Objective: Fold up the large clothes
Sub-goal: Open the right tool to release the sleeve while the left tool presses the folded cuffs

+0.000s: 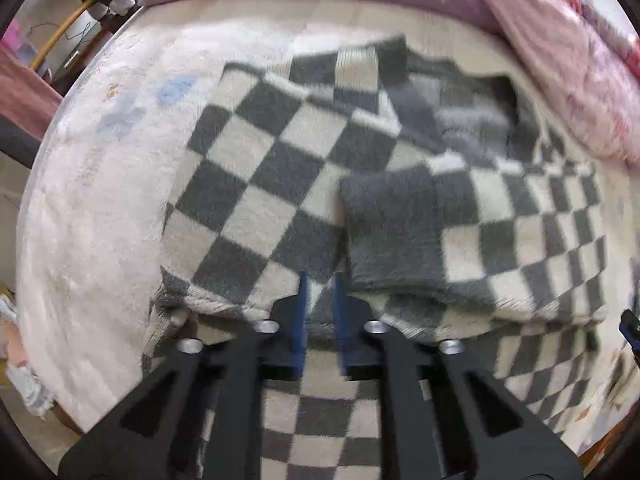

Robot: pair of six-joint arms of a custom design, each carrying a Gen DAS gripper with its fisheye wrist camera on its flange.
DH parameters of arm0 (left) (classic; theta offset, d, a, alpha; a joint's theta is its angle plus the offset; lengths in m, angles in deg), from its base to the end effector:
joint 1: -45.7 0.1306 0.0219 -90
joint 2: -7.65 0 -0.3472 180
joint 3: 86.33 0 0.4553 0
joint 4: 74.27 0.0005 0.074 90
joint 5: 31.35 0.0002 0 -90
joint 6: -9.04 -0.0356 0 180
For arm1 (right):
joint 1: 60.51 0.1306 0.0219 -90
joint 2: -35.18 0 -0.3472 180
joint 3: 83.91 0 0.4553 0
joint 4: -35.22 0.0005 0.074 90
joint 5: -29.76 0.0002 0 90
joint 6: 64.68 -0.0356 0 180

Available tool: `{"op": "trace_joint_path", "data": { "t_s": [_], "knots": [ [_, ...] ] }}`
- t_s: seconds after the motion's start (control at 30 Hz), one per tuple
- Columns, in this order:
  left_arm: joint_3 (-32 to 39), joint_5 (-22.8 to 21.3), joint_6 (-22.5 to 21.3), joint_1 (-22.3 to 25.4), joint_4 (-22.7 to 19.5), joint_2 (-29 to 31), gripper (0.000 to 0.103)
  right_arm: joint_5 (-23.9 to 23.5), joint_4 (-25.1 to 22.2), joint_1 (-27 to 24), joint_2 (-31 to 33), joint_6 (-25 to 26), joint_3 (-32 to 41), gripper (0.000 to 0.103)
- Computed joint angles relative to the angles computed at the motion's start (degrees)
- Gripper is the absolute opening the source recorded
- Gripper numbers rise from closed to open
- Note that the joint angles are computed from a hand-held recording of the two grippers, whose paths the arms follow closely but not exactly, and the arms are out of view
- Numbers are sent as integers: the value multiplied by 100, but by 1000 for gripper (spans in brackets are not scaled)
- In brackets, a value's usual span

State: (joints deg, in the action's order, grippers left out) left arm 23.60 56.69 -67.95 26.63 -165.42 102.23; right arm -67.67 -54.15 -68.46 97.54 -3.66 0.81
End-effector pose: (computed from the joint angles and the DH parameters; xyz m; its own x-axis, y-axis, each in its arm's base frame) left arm 0.4873 -0.1677 0.4909 -0.9644 0.0954 -0.2465 0.1042 0.9943 -0.0229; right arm 0.3219 -0.0408 0.5107 -0.7554 0.5906 -0.2840 0.5180 0.8035 0.2934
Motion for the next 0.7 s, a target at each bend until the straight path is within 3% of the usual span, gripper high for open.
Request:
{"op": "trace_joint_path", "data": {
  "t_s": [0.07,0.13,0.2,0.27,0.33,0.4,0.47,0.57,0.63,0.7],
  "knots": [
    [44,192,97,21,198,56,10,663,227,182,238,100,30,26],
    [128,79,113,-38,336,265,10,521,368,50,469,65,-132,20],
    [142,292,199,-44,572,573,10,214,532,-137,730,-259,-489,20],
    [292,132,94,-101,415,971,9,534,906,-121,717,-200,-643,20],
    [484,-118,-65,-190,408,1091,10,556,592,-131,984,-98,-272,14],
    [664,-108,-135,-213,331,1118,10,459,870,-165,988,126,-31,9],
    [779,153,-24,-165,379,1156,10,572,972,-134,1331,505,383,9],
    [899,290,106,-126,378,1449,9,403,1281,-261,2095,649,827,9],
    [765,179,113,-168,661,1439,9,667,1089,-176,2939,727,1242,3],
    [753,-40,-139,-247,733,1440,8,955,1140,-113,3255,854,1496,1]
  ]
}}
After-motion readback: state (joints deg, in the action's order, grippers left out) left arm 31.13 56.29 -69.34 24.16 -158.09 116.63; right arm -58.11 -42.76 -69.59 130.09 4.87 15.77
